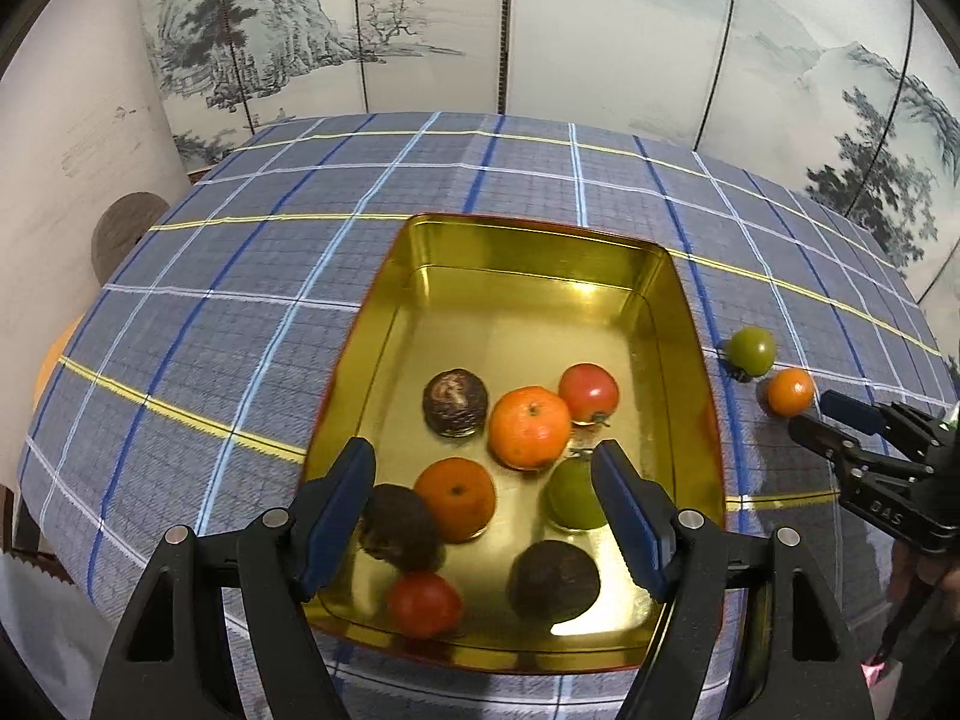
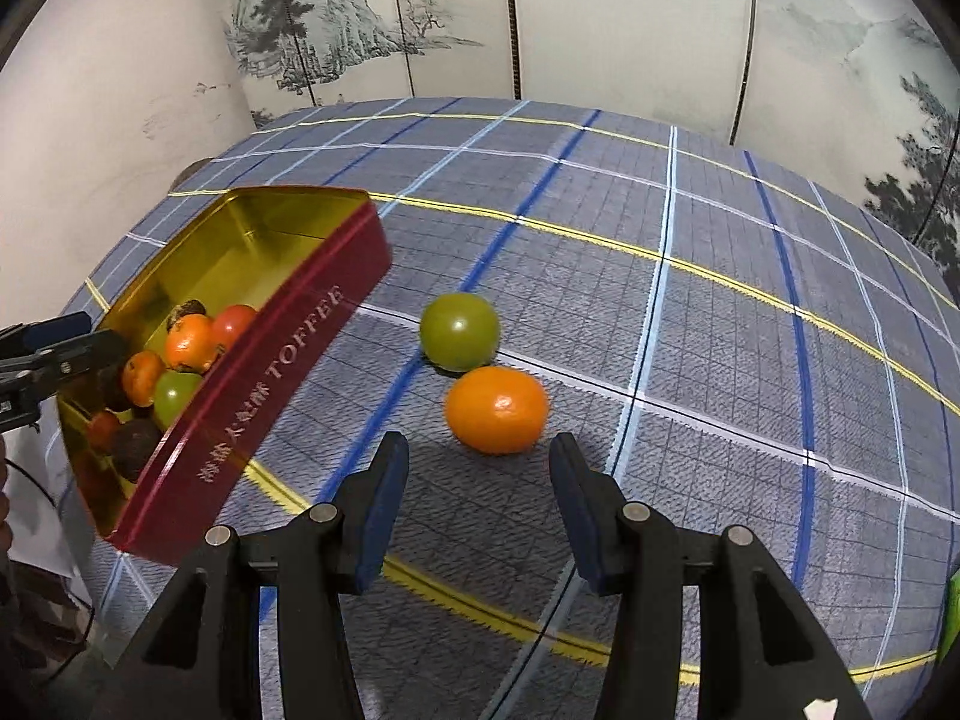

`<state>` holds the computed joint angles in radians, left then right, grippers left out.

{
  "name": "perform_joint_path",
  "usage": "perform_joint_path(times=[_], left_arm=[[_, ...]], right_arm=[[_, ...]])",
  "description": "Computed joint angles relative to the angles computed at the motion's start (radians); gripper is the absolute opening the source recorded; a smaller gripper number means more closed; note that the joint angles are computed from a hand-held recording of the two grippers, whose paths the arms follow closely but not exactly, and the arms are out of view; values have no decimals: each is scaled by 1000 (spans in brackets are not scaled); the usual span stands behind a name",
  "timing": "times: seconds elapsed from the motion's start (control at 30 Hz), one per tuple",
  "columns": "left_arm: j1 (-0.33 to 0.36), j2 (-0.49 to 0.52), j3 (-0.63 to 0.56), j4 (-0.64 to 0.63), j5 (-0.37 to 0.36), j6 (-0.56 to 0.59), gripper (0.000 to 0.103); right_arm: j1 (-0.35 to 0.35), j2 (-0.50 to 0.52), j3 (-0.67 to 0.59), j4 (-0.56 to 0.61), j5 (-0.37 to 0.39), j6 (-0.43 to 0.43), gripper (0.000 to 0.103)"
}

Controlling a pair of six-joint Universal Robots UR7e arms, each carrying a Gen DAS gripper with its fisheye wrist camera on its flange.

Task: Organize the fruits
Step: 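Move right tool to another mandarin on the cloth and close on it, then lower left tool onto the green fruit on the cloth and close on it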

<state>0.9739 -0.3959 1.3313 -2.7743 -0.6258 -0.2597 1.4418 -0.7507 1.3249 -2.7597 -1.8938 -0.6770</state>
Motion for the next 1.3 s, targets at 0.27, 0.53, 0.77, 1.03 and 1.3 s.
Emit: perform_joint_path(times=[0.27,0.53,0.77,1.03,1.3], left_arm=[[-4,32,-57,38,-8,10,75],[-5,69,-125,81,-27,12,75],[-9,117,-205,123,-33,17,75],[-22,182,-309,155,-50,53,75],[-29,288,-470,183,-82,110,75]], right_arm=[[-7,49,-64,10,-3,8,46],[0,79,-89,5,-26,-25,45],[0,87,-85,-36,-32,-70,37],[-13,72,-78,-69,-27,-83,36],[-49,46,-109,-64,-36,-50,36]])
